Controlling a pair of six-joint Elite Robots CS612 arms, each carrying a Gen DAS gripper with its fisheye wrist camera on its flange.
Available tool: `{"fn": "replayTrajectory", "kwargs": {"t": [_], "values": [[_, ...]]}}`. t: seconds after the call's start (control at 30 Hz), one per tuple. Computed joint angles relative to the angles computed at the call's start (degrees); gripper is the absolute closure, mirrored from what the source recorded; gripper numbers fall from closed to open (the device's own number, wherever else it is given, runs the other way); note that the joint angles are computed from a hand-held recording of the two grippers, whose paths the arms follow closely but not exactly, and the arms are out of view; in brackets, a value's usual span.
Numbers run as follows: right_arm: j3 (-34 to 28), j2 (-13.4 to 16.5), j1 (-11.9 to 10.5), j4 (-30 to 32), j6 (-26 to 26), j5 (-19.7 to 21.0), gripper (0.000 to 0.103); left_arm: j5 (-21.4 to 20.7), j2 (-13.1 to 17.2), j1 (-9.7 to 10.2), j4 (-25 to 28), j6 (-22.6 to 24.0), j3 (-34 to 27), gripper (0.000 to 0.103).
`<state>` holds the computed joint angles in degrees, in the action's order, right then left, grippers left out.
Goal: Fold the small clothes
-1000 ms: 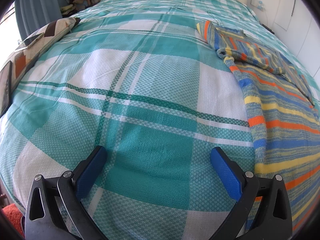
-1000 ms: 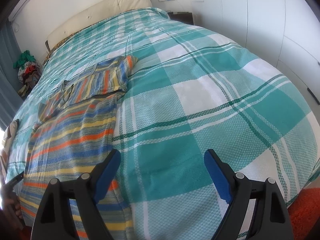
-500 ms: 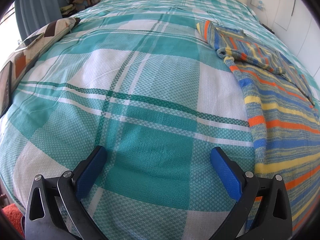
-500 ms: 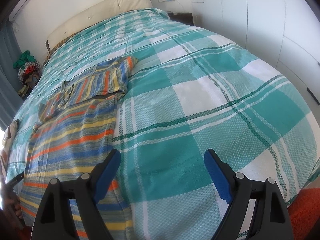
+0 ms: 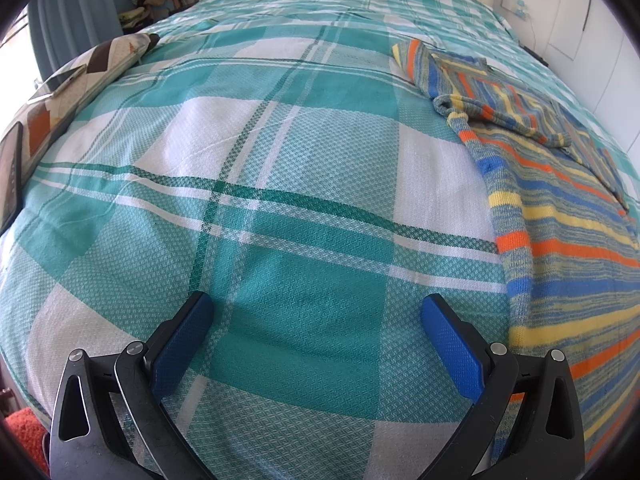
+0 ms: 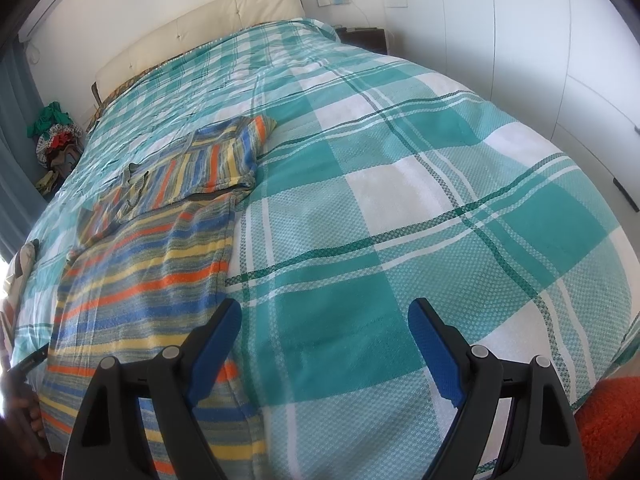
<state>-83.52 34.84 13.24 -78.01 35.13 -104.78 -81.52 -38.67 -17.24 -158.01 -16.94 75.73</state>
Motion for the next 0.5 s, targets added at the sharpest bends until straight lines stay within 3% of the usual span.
{"fn": "replayTrajectory", "kwargs": {"t": [0.1, 0.2, 0.33, 0.4, 0.5], "values": [[-0.73, -0.56, -0.82, -0.19, -0.13, 2.68, 0.018, -4.49, -1.97, 0.96, 3.84, -1.38, 0.16, 0.003], [-1.97, -1.77, -2.6, 2.13, -4.8, 10.6, 0.018, -13.15, -5.44, 1.93, -0.38, 0.06, 4.36, 0.003], [-1.5, -4.41, -4.42, 15.1, -13.08, 24.9, 0.018, -18.1, -8.38, 0.85, 6.99, 6.21, 7.5, 0.005], [-1.05, -5.0, -4.33, 21.59, -16.66, 29.75, 0.018, -21.11, -8.64, 0.12, 11.61, 7.59, 8.14, 0.02], [-0.23, -5.11, -3.64, 27.37, -19.98, 32.66, 0.018, -18.42, -8.95, -2.04, 15.16, 11.12, 9.5, 0.024]]}}
